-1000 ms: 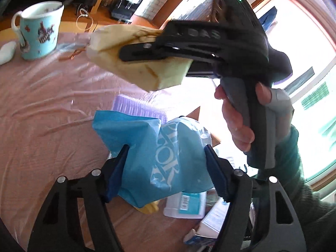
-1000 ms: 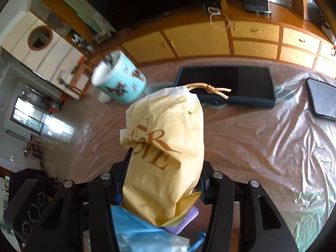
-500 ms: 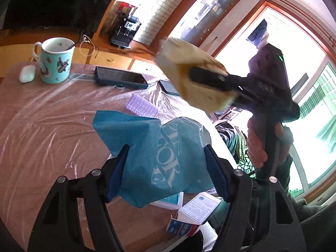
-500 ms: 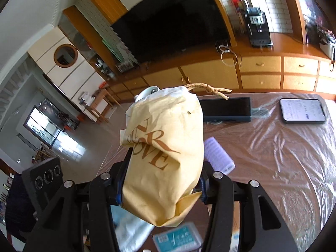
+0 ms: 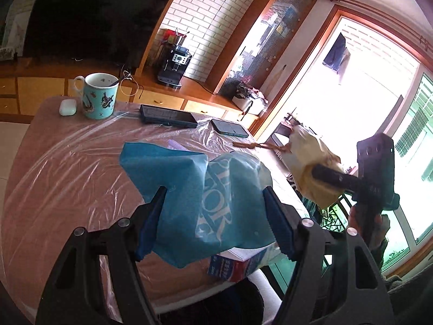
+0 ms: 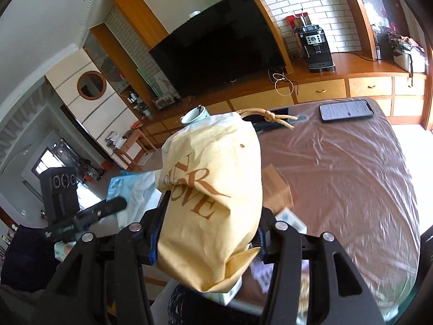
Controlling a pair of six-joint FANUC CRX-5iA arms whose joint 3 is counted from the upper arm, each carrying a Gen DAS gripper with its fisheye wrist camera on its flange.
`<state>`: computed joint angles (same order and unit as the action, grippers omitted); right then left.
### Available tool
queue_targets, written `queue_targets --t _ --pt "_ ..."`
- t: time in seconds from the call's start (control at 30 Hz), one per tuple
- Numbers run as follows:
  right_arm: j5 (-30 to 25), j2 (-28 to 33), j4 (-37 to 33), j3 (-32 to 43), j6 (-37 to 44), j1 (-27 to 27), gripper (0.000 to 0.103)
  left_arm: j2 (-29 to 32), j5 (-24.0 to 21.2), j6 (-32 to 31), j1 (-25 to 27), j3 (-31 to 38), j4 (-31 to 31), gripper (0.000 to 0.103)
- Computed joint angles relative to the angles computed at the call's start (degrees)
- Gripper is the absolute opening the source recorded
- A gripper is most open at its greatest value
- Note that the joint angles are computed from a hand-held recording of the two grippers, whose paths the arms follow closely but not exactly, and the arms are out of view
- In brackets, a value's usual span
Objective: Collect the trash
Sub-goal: 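Carry both bags over the black trash bin with both tools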
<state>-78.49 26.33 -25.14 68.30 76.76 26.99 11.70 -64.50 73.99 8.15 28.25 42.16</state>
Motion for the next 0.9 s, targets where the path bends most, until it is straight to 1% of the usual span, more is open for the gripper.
queue_targets --t 0.03,0.13,0.2,0.3,0.43,0.53,0.67,0.9 --pt "1.73 -2.58 -0.58 -4.0 0.9 0.06 0.05 -0.88 0.5 -0.29 0.04 -1.12 0.31 0.071" --pt "4.71 -8.48 -2.47 -12.49 3.37 0.05 0.05 -4.35 1.88 -1.9 0.46 -5.23 1.74 0.071" --pt "5.72 -11.06 -3.64 -15.99 4.67 -0.03 0.05 -6.36 2.4 -2.5 0.53 -7.5 2.32 0.071" --pt "5.91 -14.48 -6.63 -20.73 6.74 -0.78 0.05 -8.94 2.35 -3.02 0.31 -9.83 1.15 0.071" --pt "5.01 -17.74 -8.9 -25.23 8.44 -1.05 0.05 -11.89 1.58 -3.13 -0.23 -13.04 -0.32 0.071" --pt "4.72 -20.33 -6.96 -29.05 8.63 0.56 0.05 -13.41 0.97 -2.21 -1.11 -14.29 -2.74 0.071" --pt "4.25 -23.03 -6.25 -33.11 9.04 1.68 0.05 -15.07 0.14 -2.37 -2.24 -15.74 -5.52 0.071" --pt "1.52 -25.23 -5.92 -36.98 8.52 2.69 0.05 -16.56 -2.33 -2.12 -4.14 -17.56 -8.71 0.071"
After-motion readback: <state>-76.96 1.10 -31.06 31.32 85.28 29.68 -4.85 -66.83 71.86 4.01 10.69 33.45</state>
